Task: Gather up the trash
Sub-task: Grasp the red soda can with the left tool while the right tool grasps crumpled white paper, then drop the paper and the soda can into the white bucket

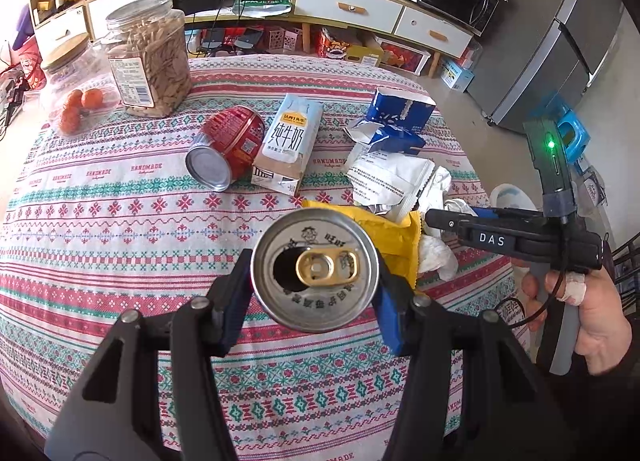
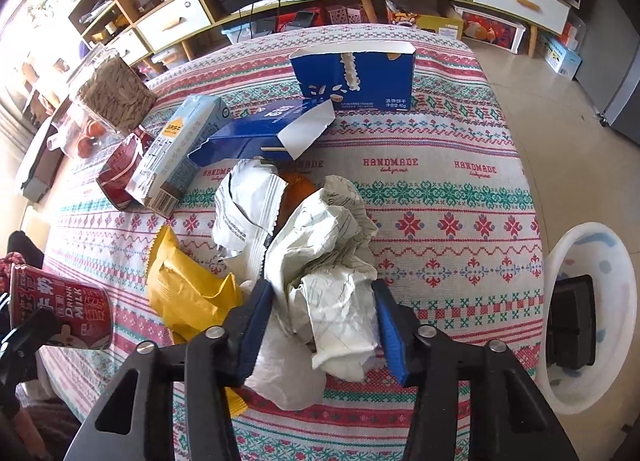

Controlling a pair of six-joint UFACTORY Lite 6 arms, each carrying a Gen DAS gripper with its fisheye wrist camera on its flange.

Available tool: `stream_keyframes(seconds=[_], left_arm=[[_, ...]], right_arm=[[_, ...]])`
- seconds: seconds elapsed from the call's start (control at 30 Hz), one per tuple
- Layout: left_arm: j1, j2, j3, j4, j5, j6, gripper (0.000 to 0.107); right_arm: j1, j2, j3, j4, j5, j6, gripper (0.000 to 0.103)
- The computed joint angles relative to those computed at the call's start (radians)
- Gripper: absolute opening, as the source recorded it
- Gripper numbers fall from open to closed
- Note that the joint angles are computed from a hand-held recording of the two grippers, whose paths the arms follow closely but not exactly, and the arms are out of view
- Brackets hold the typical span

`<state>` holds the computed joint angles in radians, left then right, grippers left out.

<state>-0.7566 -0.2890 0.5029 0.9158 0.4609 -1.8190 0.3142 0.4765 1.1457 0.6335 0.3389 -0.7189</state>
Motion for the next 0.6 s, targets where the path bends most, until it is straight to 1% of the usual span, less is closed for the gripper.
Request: stream_keyframes(seconds=[0.07, 0.13, 0.3, 0.4, 0.6], left_arm=[[-0.011, -0.018, -0.008, 0.003, 0.012, -0.018, 0.056], [-0.022, -0.039, -0.016, 0.008, 0.027, -0.036, 0.056], [-0.066, -0.055, -0.016, 0.034, 0.069, -0.097, 0.056], [-0.09, -0.043, 0.0, 0.045, 0.088, -0.122, 0.056], [-0.152, 0.026, 0.065, 0.087, 0.119, -0.189, 0.056]], right_arm=[[0.004, -0.022, -0.021, 0.004, -0.008, -0.024, 0.04], [0.004, -0.048, -0.043, 0.009, -0.014, -0.037, 0.038], [-0.046, -0.148, -0.128, 0.125, -0.001, -0.175, 0.037], [-0.099, -0.211, -0.173, 0.186, 0.033, -0.251, 0.037], [-0.228, -0.322, -0.238, 0.24, 0.113, -0.361, 0.037]])
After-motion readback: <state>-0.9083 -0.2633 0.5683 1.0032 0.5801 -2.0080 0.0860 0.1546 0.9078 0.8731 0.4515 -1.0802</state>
